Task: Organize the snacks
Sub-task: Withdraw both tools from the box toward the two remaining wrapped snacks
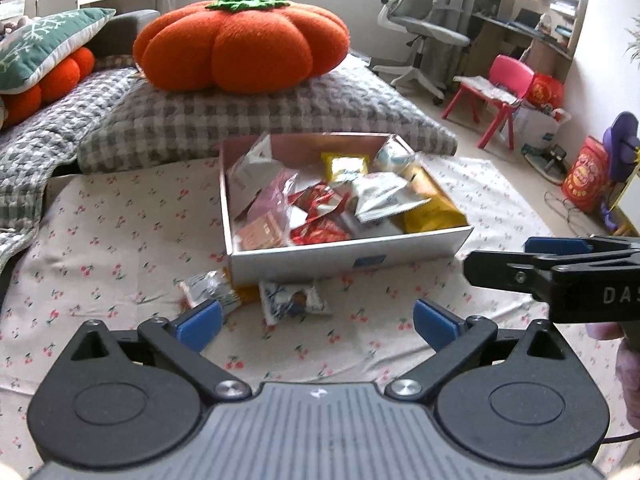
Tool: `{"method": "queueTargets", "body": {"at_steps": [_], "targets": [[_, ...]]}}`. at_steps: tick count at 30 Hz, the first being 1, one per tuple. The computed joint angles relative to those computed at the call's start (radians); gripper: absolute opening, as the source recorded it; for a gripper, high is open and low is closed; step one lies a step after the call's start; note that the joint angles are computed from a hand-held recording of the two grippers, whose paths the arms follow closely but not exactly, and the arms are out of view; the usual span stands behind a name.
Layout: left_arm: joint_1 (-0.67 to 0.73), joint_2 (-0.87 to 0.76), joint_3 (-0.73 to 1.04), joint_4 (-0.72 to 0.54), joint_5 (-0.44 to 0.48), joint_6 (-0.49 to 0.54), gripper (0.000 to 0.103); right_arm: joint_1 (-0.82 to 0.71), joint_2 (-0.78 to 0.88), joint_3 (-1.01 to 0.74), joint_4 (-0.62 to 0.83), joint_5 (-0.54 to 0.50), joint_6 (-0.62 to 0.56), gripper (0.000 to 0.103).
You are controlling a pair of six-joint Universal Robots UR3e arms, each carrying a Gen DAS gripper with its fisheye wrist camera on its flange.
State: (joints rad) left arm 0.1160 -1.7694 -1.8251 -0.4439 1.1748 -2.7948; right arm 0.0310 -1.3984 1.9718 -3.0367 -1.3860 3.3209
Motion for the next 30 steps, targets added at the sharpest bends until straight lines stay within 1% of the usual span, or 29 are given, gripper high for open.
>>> {"method": "queueTargets", "body": {"at_steps": [3,6,12,16,20,23,25,30], "targets": [[0.017,0.019,-0.040,0.032,0.026,0.015,0.102,0.009,0.000,0.010,0.006,-0.007,0.013,0.096],[0.038,0.033,-0.055,0.022,0.044,0.023,0.102,0.016,0.000,0.016,-0.002,-0.008,0.039,0.096],[0.097,0.025,-0.061,0.022,0.062,0.021,0.102,0.070,0.053,-0.006,-0.031,-0.081,0.053,0.097],[0.124,-0.002,-0.068,0.072,0.091,0.019,0.102,0.105,0.103,-0.039,-0.033,-0.128,0.050,0.097],[0.148,-0.034,-0.077,0.124,0.096,0.024,0.102,0.132,0.146,-0.062,-0.052,-0.159,0.053,0.097],[0.158,-0.069,-0.101,0.215,0.086,0.060,0.102,0.149,0.178,-0.075,-0.073,-0.173,0.057,0.097],[0.155,-0.107,-0.113,0.293,0.082,0.098,0.102,0.158,0.199,-0.087,-0.081,-0.180,0.057,0.097],[0.137,-0.211,-0.103,0.442,0.065,0.206,0.102,0.178,0.255,-0.113,-0.121,-0.198,0.038,0.097]]}}
